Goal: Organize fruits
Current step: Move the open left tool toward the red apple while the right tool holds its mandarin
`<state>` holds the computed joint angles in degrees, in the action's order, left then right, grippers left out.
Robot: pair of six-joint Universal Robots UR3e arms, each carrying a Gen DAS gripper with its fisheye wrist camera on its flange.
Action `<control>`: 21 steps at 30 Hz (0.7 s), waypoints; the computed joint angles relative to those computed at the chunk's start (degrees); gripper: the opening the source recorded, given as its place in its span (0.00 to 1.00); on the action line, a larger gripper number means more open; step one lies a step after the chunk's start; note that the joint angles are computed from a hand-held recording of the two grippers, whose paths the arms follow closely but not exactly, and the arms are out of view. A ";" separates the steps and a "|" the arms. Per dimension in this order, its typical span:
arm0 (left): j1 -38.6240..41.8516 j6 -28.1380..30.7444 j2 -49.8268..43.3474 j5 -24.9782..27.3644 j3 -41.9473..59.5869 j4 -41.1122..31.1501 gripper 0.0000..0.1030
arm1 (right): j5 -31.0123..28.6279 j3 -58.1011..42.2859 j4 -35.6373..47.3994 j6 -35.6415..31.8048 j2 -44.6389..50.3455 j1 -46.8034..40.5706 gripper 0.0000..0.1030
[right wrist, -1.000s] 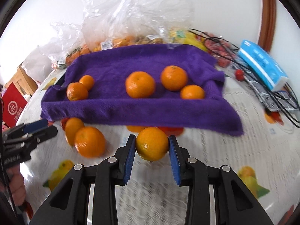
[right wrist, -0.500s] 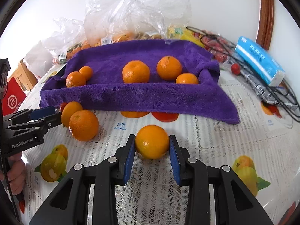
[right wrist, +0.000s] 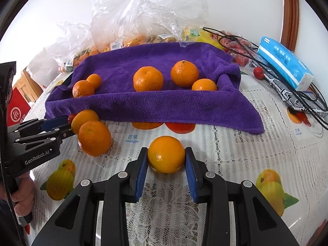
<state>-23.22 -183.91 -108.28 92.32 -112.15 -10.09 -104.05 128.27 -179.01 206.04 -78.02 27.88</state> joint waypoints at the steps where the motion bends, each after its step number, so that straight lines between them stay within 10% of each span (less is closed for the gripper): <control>1: 0.25 0.03 0.23 -0.52 -0.33 0.23 0.26 | -0.05 0.00 0.02 0.01 -0.02 0.03 0.34; 21: 2.84 -2.25 4.27 -4.26 -5.75 2.06 0.23 | 0.68 1.57 -1.94 0.11 -0.82 -0.50 0.34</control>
